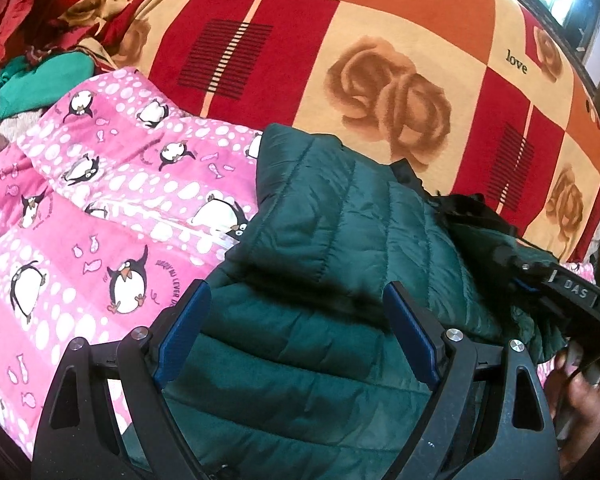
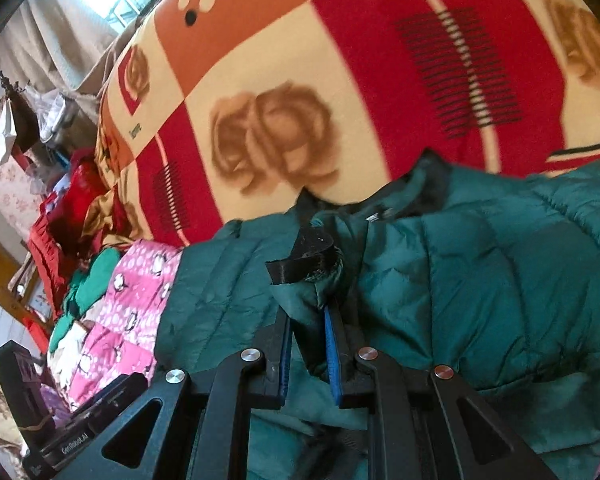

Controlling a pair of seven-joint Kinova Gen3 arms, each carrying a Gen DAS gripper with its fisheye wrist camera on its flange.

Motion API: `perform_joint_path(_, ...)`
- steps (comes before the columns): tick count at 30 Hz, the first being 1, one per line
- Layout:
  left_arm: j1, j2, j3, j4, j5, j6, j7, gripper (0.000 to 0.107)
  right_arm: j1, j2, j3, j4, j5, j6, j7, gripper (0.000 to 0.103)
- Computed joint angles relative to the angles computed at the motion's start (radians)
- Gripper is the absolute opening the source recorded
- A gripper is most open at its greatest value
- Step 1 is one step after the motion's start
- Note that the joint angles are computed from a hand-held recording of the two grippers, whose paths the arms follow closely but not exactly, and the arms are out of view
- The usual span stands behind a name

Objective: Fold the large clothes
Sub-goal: 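Open the right gripper to release the sleeve on the jacket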

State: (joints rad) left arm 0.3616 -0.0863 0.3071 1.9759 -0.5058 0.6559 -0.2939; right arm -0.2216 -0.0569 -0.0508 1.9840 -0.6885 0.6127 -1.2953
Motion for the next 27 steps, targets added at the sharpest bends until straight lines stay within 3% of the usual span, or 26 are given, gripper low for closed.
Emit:
perform_joint_path(13, -0.021, 0.008, -0.028, 0.023, 0.046, -0.039, -0.037, 0.088, 0.000, 0.135, -0.068, -0.043, -0.088, 0.034, 0.038, 0.015)
perform_joint_path(15, -0.022, 0.008, -0.024, 0.025, 0.039, -0.041, -0.030, 0.088, 0.009, 0.127, -0.072, -0.038, -0.094, 0.033, 0.045, 0.016)
perform_joint_path(20, -0.019, -0.003, -0.018, 0.029, 0.029, -0.045, -0.012, 0.088, 0.025, 0.094, -0.050, -0.034, -0.144, 0.089, 0.092, 0.037)
perform_joint_path(27, -0.042, -0.046, -0.017, 0.034, 0.109, -0.146, -0.072, 0.089, 0.036, -0.051, -0.006, -0.037, -0.055, 0.160, 0.048, 0.039)
